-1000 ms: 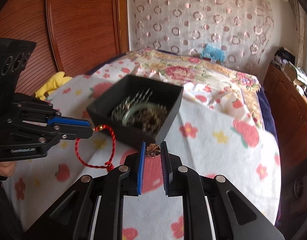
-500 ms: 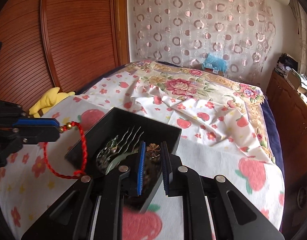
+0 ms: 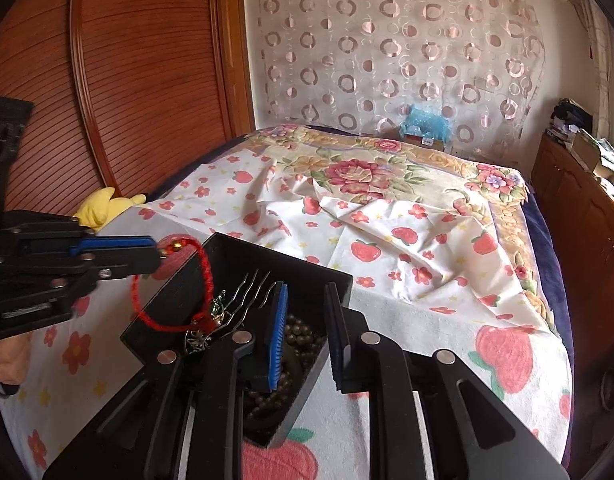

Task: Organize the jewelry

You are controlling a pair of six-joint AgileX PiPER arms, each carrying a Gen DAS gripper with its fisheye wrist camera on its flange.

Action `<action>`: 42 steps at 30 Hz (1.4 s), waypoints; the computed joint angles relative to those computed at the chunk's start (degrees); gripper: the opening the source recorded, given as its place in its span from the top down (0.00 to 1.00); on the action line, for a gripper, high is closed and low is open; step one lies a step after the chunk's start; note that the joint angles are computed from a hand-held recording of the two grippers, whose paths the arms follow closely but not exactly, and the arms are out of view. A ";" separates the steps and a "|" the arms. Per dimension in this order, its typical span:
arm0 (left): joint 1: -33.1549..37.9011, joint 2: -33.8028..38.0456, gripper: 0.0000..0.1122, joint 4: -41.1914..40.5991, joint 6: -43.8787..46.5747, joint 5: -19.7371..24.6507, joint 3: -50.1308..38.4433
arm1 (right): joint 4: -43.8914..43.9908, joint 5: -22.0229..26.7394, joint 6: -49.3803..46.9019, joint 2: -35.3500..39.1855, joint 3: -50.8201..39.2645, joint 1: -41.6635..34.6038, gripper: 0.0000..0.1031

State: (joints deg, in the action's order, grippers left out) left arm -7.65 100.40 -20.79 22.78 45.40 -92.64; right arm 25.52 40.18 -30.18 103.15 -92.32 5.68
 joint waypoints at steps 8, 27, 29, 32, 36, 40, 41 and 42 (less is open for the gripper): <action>-1.70 0.05 0.87 4.28 -4.04 -1.12 1.30 | 0.77 -2.78 0.15 -6.64 8.30 -0.24 0.80; -2.19 -26.05 0.15 15.78 -17.08 -12.24 29.09 | -11.13 -13.60 17.14 -32.22 35.36 2.93 0.19; -2.57 -29.62 0.15 17.60 -18.90 -12.72 32.01 | -12.77 -14.66 19.98 -35.98 38.06 3.08 0.06; -3.82 -34.64 0.15 20.63 -22.44 -13.07 35.54 | -15.22 -14.84 23.62 -40.54 40.47 3.20 0.03; -5.46 -40.22 0.15 24.39 -25.72 -12.07 38.44 | -20.15 -13.29 30.08 -45.44 42.49 4.80 0.03; -7.34 -43.37 0.15 28.24 -29.01 -10.43 39.14 | -19.94 -11.82 31.02 -48.38 42.82 5.51 0.03; -7.41 -43.75 0.15 28.17 -29.09 -10.27 39.26 | -21.31 -11.68 32.39 -48.84 42.83 6.14 0.03; -7.72 -44.26 0.15 28.83 -30.01 -9.99 39.38 | -22.59 -11.39 33.55 -49.22 42.79 6.78 0.03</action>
State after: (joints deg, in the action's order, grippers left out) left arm -15.37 56.13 8.05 -7.24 35.41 -53.26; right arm 2.93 28.79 3.38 53.94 -49.53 12.46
